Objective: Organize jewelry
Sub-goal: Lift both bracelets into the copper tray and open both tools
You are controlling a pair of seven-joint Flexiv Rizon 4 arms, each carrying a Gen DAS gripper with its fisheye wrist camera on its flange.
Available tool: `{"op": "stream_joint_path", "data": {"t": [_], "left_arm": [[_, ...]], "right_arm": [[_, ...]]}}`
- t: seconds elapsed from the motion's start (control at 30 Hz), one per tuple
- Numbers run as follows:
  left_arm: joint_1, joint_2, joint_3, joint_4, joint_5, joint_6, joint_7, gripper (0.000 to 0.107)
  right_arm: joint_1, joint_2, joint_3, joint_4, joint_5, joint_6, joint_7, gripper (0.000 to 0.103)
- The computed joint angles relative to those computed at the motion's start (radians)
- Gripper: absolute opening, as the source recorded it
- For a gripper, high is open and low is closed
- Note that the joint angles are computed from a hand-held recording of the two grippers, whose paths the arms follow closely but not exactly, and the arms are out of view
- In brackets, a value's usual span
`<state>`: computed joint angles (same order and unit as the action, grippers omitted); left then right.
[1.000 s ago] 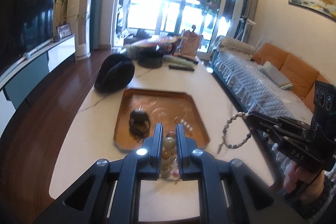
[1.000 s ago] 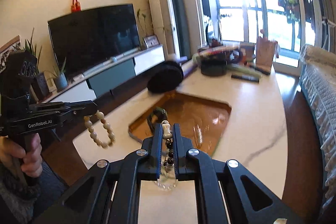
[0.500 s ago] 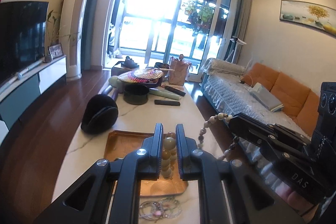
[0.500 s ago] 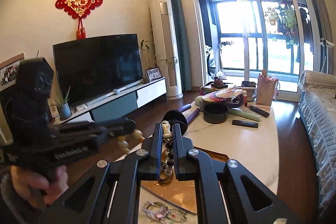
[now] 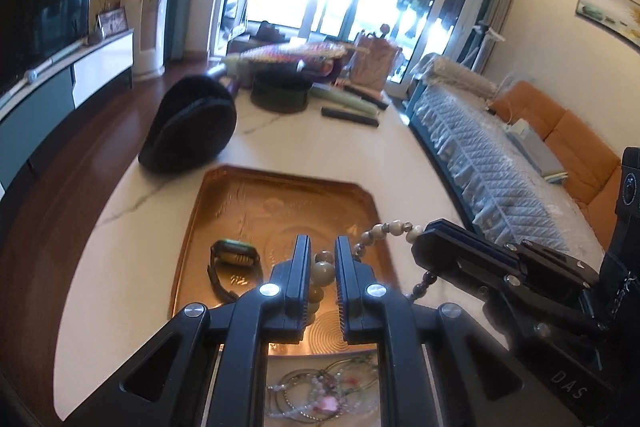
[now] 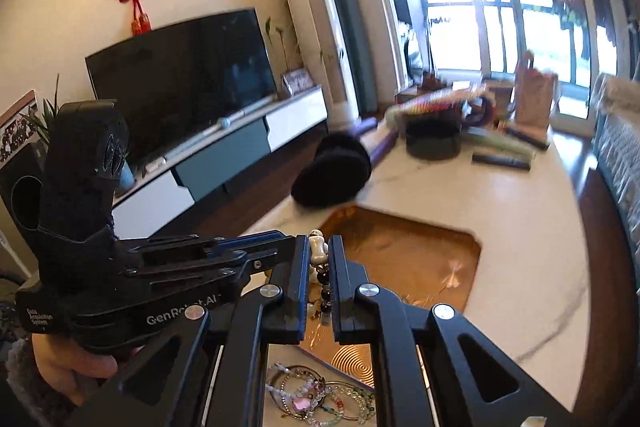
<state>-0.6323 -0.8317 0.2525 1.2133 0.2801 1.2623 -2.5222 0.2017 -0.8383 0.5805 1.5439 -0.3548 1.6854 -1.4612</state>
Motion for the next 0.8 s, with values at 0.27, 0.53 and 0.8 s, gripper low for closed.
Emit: {"op": "stream_joint_path", "data": {"t": [0.27,0.53,0.8], "left_arm": [[0.108,-0.106,-0.122,-0.053,-0.121,0.006,0.110,0.012],[0.159,-0.200,-0.214,-0.100,-0.265,0.046,0.263,0.012],[0.114,-0.235,-0.143,-0.160,-0.300,-0.048,0.260,0.012]], "right_arm": [[0.017,-0.139,0.025,-0.151,0.058,-0.185,-0.041,0.008],[0.072,-0.174,-0.061,-0.226,0.163,-0.278,-0.047,0.008],[0.179,-0.134,-0.222,-0.197,0.220,-0.267,-0.054,0.008]]}}
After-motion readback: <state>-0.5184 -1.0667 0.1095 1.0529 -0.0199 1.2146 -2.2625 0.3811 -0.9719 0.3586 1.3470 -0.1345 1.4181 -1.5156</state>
